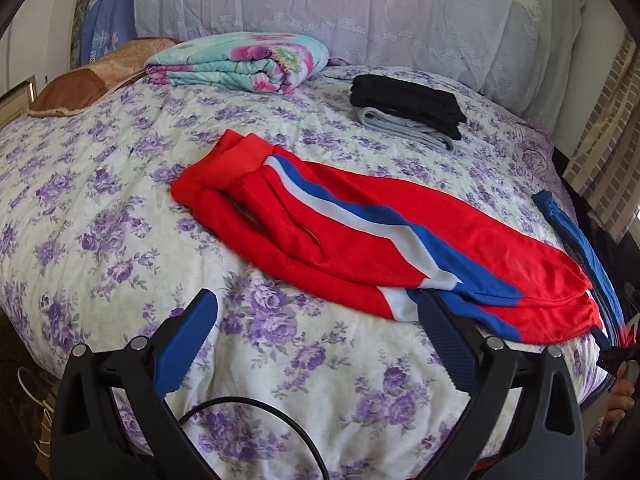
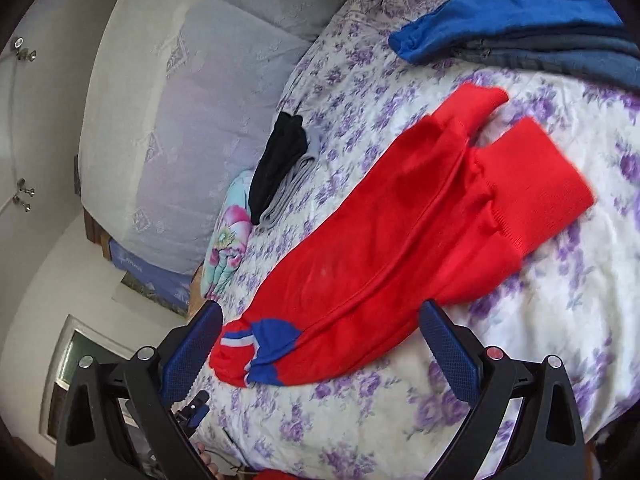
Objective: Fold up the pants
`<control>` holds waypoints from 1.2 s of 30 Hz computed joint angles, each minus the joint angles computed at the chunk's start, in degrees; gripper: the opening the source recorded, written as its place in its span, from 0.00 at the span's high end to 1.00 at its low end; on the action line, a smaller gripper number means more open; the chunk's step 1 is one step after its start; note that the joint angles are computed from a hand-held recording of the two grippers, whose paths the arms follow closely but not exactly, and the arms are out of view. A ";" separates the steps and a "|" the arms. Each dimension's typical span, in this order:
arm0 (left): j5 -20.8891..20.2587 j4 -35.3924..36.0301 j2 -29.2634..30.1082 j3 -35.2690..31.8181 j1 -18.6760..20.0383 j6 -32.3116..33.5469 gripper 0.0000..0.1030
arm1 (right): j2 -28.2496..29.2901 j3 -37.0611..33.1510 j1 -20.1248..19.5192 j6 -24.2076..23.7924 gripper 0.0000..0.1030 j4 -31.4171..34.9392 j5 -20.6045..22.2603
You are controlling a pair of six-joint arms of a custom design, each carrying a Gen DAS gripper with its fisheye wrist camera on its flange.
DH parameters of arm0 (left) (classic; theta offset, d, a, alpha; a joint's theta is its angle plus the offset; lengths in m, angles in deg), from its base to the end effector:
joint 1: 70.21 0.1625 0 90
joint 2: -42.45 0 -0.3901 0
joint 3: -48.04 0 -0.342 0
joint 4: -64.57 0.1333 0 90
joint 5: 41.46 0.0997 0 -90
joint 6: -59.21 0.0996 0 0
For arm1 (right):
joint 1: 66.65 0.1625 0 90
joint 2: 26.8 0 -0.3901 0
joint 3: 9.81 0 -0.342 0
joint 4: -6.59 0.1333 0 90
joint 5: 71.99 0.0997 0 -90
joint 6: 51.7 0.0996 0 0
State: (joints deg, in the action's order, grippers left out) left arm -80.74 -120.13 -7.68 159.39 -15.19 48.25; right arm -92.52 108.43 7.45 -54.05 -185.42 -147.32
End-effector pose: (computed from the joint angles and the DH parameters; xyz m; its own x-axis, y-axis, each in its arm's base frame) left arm -0.1330 -0.5571 0.1646 -0.8405 -0.1171 -0.5290 0.3243 0.6734 -0.6643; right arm 0.0137 -0.5306 0.2599 -0.9896 0.0542 -0.1332 0.1375 0.6275 -0.7664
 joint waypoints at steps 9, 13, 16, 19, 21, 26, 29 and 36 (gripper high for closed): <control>-5.59 5.47 -0.83 -6.77 5.15 -4.74 0.05 | 4.98 -9.95 3.46 -3.03 0.29 7.28 -9.90; -4.42 8.12 0.97 -11.20 5.61 -2.64 0.05 | 7.25 -13.93 4.51 -2.16 0.35 11.71 -15.75; -4.27 11.40 2.30 -14.98 6.40 -2.24 0.05 | 8.10 -15.94 4.67 -1.45 0.35 14.35 -17.47; -3.73 13.74 3.66 -18.06 6.95 -1.51 0.05 | 9.83 -18.42 5.24 -1.45 0.34 15.57 -19.51; -3.77 15.37 4.40 -19.97 7.38 -1.35 0.05 | 10.97 -20.06 5.46 -1.40 0.34 16.02 -20.02; -2.72 16.79 5.51 -22.41 7.95 -0.59 0.05 | 12.29 -21.37 5.04 -2.80 0.60 13.56 -18.23; -2.39 15.24 4.84 -21.58 8.42 -0.24 0.20 | 11.99 -21.06 3.61 -2.87 0.84 14.02 -15.90; -1.71 18.28 2.14 -18.66 8.55 -2.02 0.50 | 11.31 -19.88 2.83 -5.66 0.93 13.22 -14.66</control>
State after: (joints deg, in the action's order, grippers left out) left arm -82.45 -101.86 -5.55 140.73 -6.64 46.23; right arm -81.21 88.55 10.28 -59.71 -172.20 -161.98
